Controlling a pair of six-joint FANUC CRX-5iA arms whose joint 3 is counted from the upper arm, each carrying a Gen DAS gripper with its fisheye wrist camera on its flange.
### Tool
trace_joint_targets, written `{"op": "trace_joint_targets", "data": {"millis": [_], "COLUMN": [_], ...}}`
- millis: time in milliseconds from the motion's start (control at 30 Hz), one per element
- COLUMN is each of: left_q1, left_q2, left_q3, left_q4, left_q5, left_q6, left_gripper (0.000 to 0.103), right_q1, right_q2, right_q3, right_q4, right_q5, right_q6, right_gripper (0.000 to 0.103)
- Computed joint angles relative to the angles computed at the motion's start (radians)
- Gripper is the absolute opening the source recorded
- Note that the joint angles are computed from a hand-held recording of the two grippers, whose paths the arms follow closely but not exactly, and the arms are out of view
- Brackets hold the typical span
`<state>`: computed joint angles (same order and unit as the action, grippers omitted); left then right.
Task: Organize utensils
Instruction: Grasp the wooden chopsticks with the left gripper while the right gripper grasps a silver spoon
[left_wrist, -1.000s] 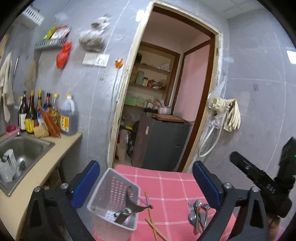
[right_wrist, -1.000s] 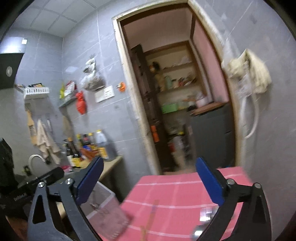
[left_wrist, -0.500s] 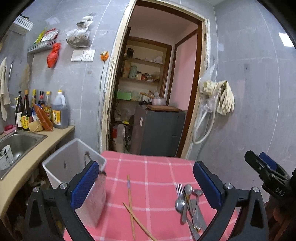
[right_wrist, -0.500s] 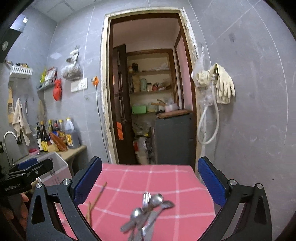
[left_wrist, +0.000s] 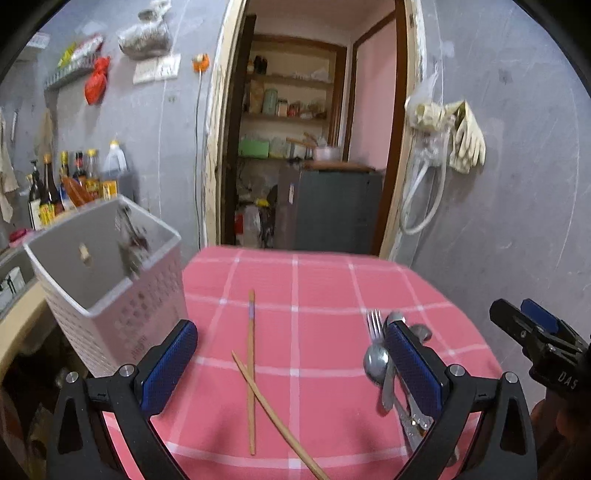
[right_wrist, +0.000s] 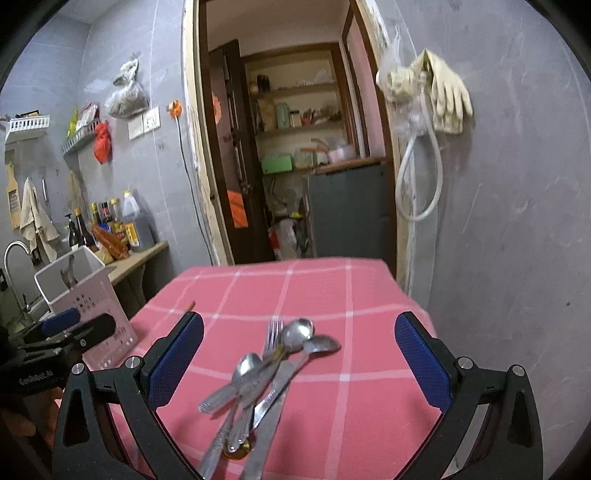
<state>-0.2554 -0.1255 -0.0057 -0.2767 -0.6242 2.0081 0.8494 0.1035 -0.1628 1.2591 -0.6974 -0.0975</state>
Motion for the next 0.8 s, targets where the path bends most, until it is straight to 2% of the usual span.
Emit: {"op": "trace_joint_targets", "data": {"millis": [100,200,433,533,567,600,700,800], "left_q1": [0.027,0.028,0.038,0.058,0.064,0.072,0.095,0.11], "left_q2": [0.04,0.08,0.154,0.187,0.195,0.204,0.221,0.22], "left_q3": [0.008,0.044,0.102,0.121,0.125,0.128,0.129,0.114], "left_q4": [0.113,0.12,0.131,0.166,0.176,0.19,0.223,0.245], "left_q5": [-0.044,-0.114,-0.24,-0.284,-0.295,-0.305,-0.319,-0.292], "left_q6": [-0.077,-0.072,-0.046,-0.041,-0.039,-0.037,-0.014,-0.002], "left_gripper": [0.103,0.101,0.074,0.06,0.054,0.052,0.041,0.026], "right_q1": [-0.017,-0.034,-0.05,-0.057,-0.06,-0.061,-0.068,-0.07], "right_q2": [0.009,0.019,0.08,0.11,0.125,0.134,0.165,0.183], "right_q3": [0.005,0.014,0.103,0.152,0.18,0.196,0.248,0.268], "right_q4": [-0.079,-0.177,-0.487,-0.616,-0.68,-0.715,-0.833,-0.87], "right_q5": [0.048,0.105,0.144,0.134,0.125,0.117,0.111,0.114], "right_q6": [0.045,0.1,0.288,0.37,0.418,0.445,0.527,0.551], "right_gripper": [0.102,0.102,0.1,0.085,0.076,0.068,0.052,0.047]}}
